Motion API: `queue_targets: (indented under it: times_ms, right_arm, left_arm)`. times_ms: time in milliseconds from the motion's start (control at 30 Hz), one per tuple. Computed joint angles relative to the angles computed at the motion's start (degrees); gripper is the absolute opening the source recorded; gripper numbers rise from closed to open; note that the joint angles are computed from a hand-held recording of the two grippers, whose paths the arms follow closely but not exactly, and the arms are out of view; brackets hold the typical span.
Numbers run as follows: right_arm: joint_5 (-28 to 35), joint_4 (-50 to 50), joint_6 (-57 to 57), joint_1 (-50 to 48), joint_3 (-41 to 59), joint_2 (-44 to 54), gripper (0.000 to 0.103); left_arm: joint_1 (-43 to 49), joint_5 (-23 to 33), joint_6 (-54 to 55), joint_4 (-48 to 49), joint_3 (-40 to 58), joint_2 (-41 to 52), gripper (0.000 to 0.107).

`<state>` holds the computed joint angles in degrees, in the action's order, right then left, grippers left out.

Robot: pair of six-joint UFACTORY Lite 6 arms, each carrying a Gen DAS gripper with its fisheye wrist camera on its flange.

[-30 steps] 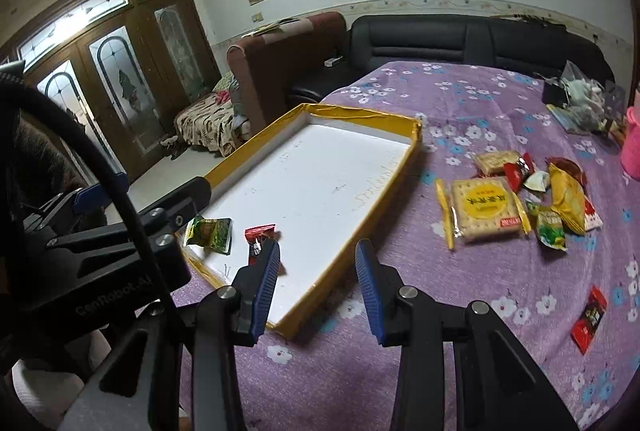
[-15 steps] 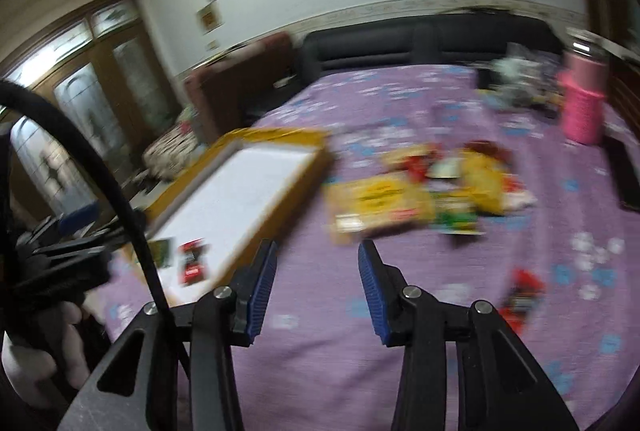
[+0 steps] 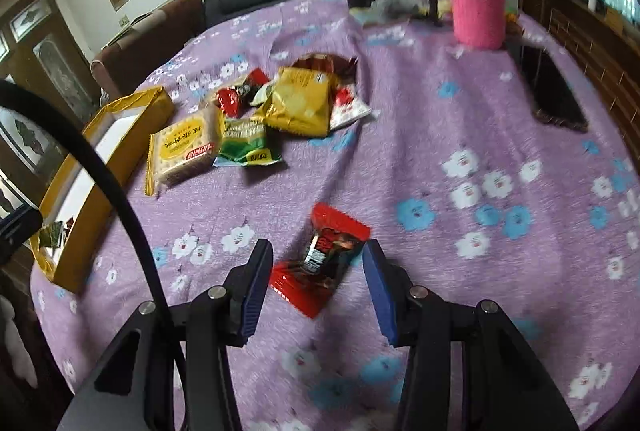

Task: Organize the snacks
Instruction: 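Move both open grippers back from the tray toward the snacks, then grasp another red candy with the right gripper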

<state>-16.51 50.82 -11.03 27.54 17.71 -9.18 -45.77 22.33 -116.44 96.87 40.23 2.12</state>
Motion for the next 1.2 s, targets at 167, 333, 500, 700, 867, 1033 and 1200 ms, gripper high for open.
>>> queue_targets:
  times_ms: [167, 333, 500, 700, 867, 1033, 1200]
  right_arm:
    - [-1.86, -3.08, 3.57, 0.25, 4.15, 6.77, 0.047]
    - [-4.17, -1.50, 2.91, 1.29, 5.22, 9.75, 0.047]
    - [-7.79, 6.99, -4.04, 4.35, 6.89, 12.42, 0.046]
    - [-12.14, 17.82, -14.66, 8.24, 9.99, 16.36, 0.028]
    - [-12.20, 15.13, -12.56, 7.59, 9.49, 16.21, 0.026]
    - [-12.15, 13.42, -11.17, 7.27, 9.27, 16.26, 0.026]
    - [-12.15, 13.29, -11.22, 7.19, 9.21, 16.23, 0.026]
  left_arm:
    - [-3.62, 6.77, 5.57, -7.46, 2.62, 2.68, 0.096]
    - [-6.97, 12.99, 6.28, -9.41, 4.32, 5.52, 0.096]
    - [-7.99, 16.27, 6.92, -9.36, 6.59, 8.92, 0.097]
    - [-7.52, 15.84, 7.15, -8.84, 9.26, 12.57, 0.097]
    - [-6.77, 14.54, 7.59, -8.94, 11.36, 15.26, 0.097]
    - [-6.11, 12.86, 8.04, -9.01, 12.84, 17.06, 0.097]
    - [-5.57, 11.67, 8.41, -9.18, 13.76, 18.21, 0.097]
